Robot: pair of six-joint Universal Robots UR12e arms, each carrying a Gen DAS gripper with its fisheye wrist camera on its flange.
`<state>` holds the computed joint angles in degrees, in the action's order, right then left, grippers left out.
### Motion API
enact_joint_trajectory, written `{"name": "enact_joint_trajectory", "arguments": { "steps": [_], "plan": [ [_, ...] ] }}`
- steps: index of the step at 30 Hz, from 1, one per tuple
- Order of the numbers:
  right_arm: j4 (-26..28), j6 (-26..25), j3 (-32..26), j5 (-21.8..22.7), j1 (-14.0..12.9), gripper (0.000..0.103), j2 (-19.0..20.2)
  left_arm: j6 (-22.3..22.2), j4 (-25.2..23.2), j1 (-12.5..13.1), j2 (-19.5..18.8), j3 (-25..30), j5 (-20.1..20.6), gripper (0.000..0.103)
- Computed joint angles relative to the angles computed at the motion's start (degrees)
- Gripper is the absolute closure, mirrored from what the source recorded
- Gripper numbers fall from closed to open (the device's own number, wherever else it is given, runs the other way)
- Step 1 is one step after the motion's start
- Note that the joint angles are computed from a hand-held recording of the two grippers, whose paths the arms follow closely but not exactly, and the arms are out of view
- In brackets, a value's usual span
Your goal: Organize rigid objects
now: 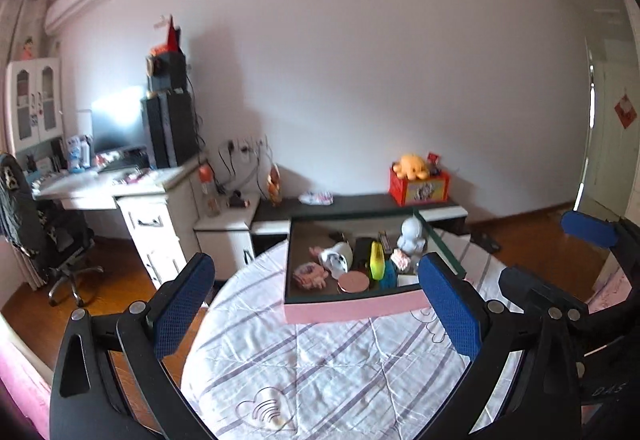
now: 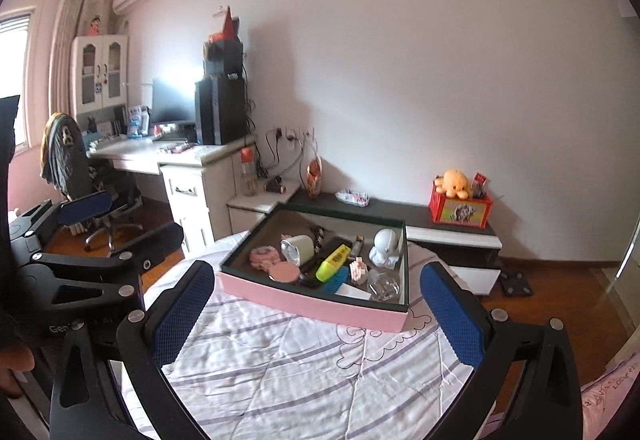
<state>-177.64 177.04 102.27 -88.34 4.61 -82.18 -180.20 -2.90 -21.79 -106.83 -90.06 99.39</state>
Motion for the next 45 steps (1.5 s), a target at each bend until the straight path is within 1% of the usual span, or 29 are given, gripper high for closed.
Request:
{"name": "enact_joint_trajectory", "arguments": {
  "steps": [2,6,9,12,16,21,23,30,36,45],
  "plan": [
    [-1.1,-0.5,0.8,-1.1,0.6,0.000,-1.1,0.5,2.0,-0.3,1.1,-1.3,1.1,0.000],
    [-3.4,-0.9,2.7,-1.3,1.4,0.000,-3.3,0.7,5.5,-0.2,3.6,-4.3,0.3,0.000],
    [-5.3,-1.7,4.2,-2.4,2.2,0.000,-4.8,1.3,8.6,-0.3,5.1,-6.4,0.4,0.000],
    [-6.8,-2.4,5.5,-2.9,3.0,0.000,-6.3,2.0,11.9,-0.7,6.0,-8.0,1.1,0.000],
    [-9.5,-2.7,7.2,-3.6,3.7,0.000,-7.6,2.6,15.4,-0.9,7.6,-10.1,0.8,0.000],
    [-13.3,-2.7,9.1,-4.3,4.7,0.000,-9.0,4.5,19.9,-1.8,8.7,-11.8,3.3,0.000],
    [-14.4,-2.8,9.5,-4.7,5.1,0.000,-9.2,4.7,20.5,-1.9,9.2,-12.4,3.8,0.000],
    [-15.7,-3.2,10.6,-6.5,6.3,0.000,-10.2,5.2,21.7,-2.3,10.2,-13.6,5.1,0.000],
    [-15.7,-3.2,11.1,-7.2,6.8,0.000,-10.7,5.3,21.5,-2.6,10.4,-13.9,5.8,0.000],
    [-15.1,-3.1,11.2,-7.5,6.7,0.000,-11.0,5.3,23.0,-2.6,10.3,-14.3,5.5,0.000]
  ]
}}
